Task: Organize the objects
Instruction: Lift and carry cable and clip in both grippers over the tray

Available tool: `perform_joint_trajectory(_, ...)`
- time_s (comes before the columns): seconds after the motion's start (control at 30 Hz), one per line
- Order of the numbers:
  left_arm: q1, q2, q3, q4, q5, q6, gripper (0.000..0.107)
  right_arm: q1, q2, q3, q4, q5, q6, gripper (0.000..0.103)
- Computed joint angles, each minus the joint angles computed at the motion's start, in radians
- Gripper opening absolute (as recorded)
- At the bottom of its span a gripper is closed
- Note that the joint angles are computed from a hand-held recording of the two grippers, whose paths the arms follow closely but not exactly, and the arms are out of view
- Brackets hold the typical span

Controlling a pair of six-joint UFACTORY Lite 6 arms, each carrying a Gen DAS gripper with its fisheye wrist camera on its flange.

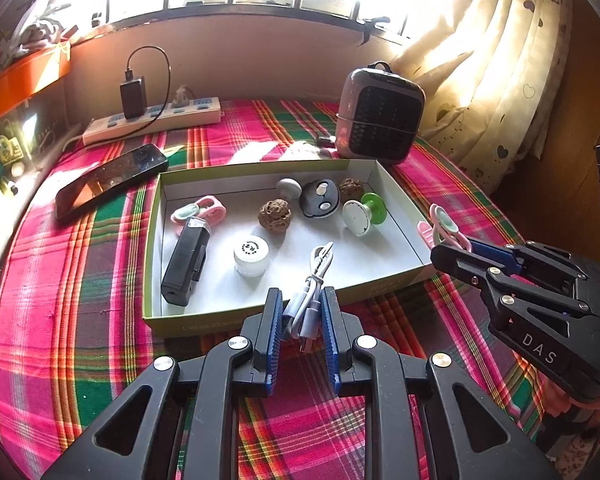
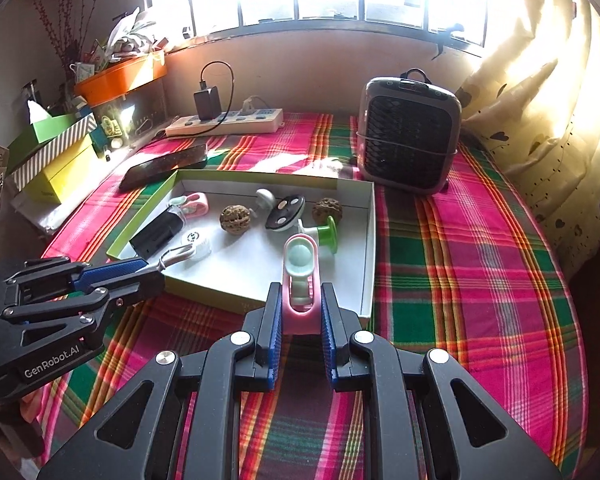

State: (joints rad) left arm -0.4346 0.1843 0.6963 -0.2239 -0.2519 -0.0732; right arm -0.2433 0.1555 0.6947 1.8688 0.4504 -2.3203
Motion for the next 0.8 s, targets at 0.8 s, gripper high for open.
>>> perform_joint_trajectory(0.8,0.06,0.176,0.188,0.139,0.055,-0.093,0.016,0.076,0.264,0.306,-0.246,-0.003,0.264,0.018)
